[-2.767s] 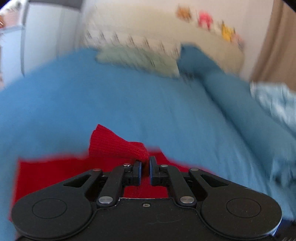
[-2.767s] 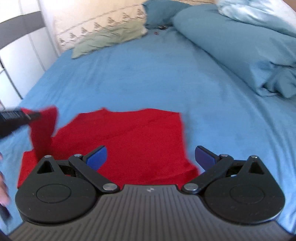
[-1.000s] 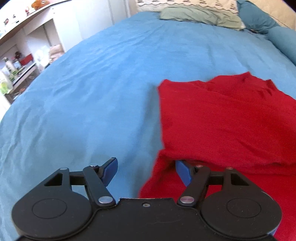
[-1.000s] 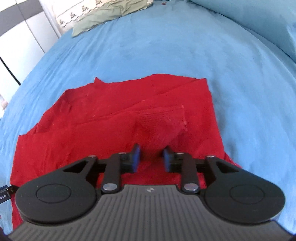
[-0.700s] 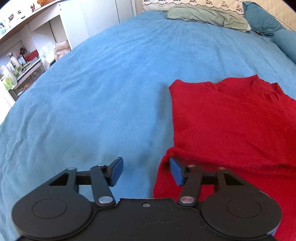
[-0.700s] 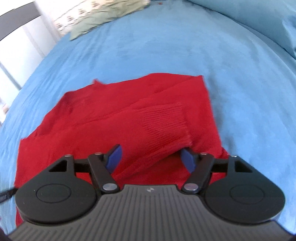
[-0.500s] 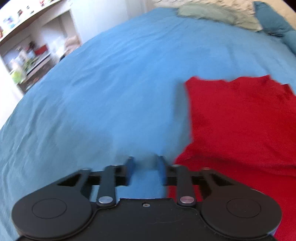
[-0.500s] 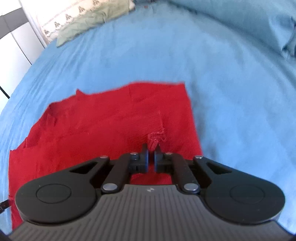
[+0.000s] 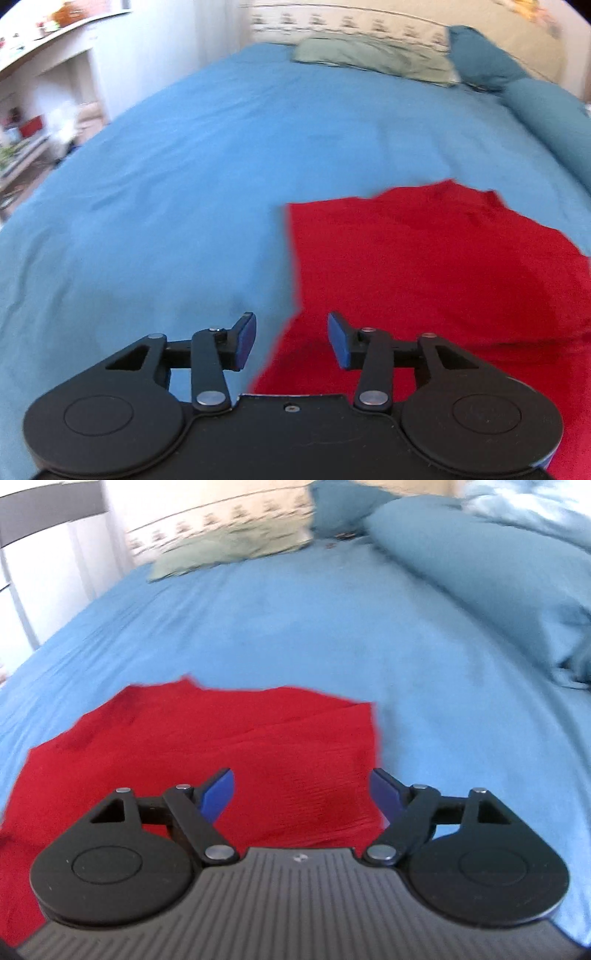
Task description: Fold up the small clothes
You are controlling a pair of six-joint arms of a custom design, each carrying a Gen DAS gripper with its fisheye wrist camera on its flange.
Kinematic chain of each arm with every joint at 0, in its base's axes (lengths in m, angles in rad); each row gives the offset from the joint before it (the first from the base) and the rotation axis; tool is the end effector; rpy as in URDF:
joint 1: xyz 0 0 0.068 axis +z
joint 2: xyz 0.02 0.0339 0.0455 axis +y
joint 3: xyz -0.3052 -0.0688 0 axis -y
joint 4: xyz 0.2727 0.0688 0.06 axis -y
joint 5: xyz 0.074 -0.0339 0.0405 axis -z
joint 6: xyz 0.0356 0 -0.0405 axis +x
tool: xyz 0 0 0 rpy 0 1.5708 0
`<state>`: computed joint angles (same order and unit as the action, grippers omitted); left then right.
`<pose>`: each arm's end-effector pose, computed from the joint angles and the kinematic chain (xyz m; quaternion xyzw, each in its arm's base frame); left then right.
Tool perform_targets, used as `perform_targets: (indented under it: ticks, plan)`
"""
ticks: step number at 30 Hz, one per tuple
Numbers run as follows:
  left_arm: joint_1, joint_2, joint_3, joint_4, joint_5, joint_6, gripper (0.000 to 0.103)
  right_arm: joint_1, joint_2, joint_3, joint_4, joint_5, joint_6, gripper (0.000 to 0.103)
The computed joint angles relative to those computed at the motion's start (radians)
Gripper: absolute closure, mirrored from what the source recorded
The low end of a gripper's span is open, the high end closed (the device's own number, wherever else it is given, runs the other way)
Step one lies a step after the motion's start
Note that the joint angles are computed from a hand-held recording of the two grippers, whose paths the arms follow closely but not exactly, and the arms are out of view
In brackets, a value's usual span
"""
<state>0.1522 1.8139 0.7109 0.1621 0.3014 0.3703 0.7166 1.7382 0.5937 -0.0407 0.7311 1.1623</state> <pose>0.3313 0.0401 0.1061 0.1485 0.9294 -0.0588 0.3327 0.2238 0.1634 0.0978 0.2694 0.8788 -0.0626 0.3888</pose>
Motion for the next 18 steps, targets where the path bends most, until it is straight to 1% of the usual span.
perform_targets:
  ticks: [3, 6, 8, 10, 12, 13, 14, 16, 17, 18]
  plan:
    - [-0.044, 0.017, 0.0, 0.008, -0.013, 0.002, 0.053, -0.022, 0.053, 0.008, 0.075, -0.074, -0.077, 0.007]
    - [-0.055, 0.021, 0.0, 0.001, -0.019, -0.01, 0.052, -0.07, 0.125, 0.017, 0.107, -0.172, -0.06, 0.007]
    - [-0.053, 0.011, -0.007, -0.006, -0.016, -0.006, 0.052, -0.067, 0.133, -0.005, 0.158, -0.159, -0.057, 0.007]
    - [-0.04, -0.003, -0.008, -0.015, -0.013, 0.014, 0.052, -0.068, 0.106, -0.006, 0.132, -0.172, -0.067, 0.007]
    - [-0.019, -0.034, -0.023, -0.021, 0.002, 0.037, 0.051, -0.058, 0.054, -0.023, 0.12, -0.149, -0.072, 0.007]
    - [-0.007, -0.057, -0.029, -0.031, 0.01, 0.047, 0.051, -0.042, 0.009, -0.053, 0.123, -0.129, -0.066, 0.007]
    - [0.002, -0.081, -0.034, -0.042, 0.018, 0.054, 0.05, -0.02, -0.037, -0.066, 0.096, -0.106, -0.05, 0.007]
    - [0.039, -0.147, -0.051, -0.081, 0.046, 0.085, 0.045, 0.044, -0.152, -0.094, -0.002, -0.046, -0.007, 0.007]
    - [0.064, -0.186, -0.06, -0.106, 0.063, 0.108, 0.04, 0.09, -0.208, -0.096, -0.081, -0.012, 0.027, 0.007]
    - [0.096, -0.229, -0.068, -0.141, 0.085, 0.142, 0.033, 0.15, -0.263, -0.087, -0.188, 0.023, 0.082, 0.007]
